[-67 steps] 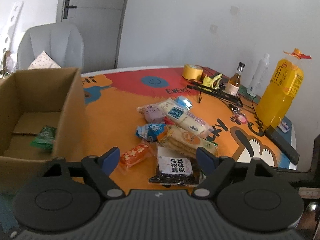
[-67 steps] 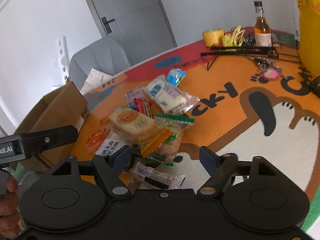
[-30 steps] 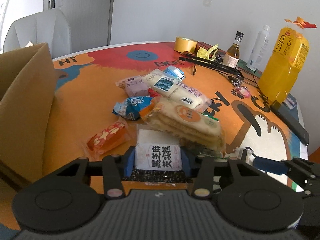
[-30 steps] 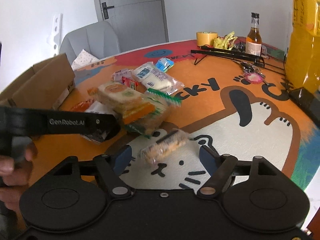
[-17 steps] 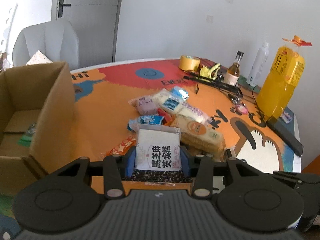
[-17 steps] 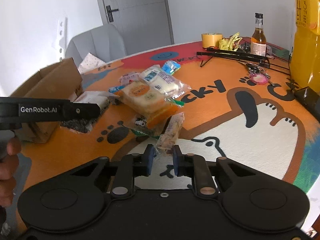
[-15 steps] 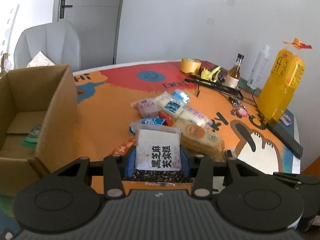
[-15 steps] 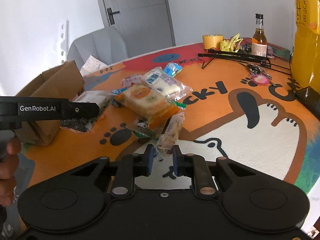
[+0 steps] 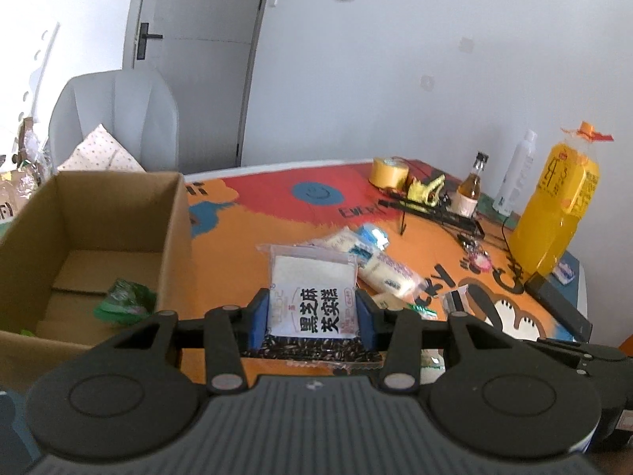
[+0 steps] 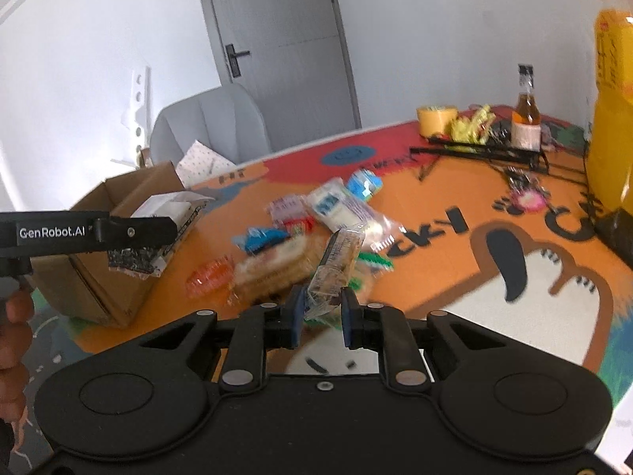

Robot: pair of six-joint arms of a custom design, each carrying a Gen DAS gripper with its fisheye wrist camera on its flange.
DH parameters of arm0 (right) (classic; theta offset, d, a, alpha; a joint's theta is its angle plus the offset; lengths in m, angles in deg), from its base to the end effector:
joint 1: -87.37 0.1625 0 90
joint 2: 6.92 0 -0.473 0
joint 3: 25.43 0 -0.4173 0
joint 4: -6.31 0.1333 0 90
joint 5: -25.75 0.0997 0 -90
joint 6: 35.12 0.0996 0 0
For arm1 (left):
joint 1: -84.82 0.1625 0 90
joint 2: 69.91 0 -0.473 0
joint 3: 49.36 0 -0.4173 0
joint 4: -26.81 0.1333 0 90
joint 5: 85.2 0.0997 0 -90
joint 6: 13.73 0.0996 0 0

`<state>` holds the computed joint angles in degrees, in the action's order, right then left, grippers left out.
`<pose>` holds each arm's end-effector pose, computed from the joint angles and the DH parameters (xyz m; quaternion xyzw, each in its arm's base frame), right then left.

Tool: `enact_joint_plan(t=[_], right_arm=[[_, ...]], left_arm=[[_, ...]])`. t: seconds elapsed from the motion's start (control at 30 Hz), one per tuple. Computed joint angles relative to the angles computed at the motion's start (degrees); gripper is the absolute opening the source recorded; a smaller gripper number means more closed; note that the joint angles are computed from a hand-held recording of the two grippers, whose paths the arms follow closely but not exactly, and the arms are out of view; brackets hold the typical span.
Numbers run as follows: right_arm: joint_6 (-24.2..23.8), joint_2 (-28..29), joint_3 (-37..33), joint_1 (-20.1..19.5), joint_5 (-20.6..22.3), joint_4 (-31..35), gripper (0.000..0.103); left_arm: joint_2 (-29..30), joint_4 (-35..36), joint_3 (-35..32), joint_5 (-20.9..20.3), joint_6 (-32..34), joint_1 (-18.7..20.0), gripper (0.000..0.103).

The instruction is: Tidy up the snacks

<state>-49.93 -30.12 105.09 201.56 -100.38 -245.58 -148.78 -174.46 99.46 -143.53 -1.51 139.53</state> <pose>0.2458 -0.3652 -0.0149 0.1480 -0.8439 0.4569 0.2390 -0.0595 -0.4053 0.2368 0.2745 0.8627 -0.3836 0.1823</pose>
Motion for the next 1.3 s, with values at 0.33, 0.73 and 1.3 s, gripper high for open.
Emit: enact_joint_plan(t=[0.33,0.73,1.3], right_arm=[[-2.03,-0.77,-4.26,2.23,2.32,4.48,0.018],[-3.69,-0.02,-10.14,4.85,3.19,9.6,0.018],[-5.85,2.88,-18.43,7.25,4.53,16.0,0.018]], left_arm=[[-5.31,1.14,-0.68,0.49,1.87,0.73,0.044],[-10.22,2.15,-2.06,0.1,4.03,3.4,0.044],[-11.98,1.87,-6.17,-2.62,6.85,11.39,0.044]])
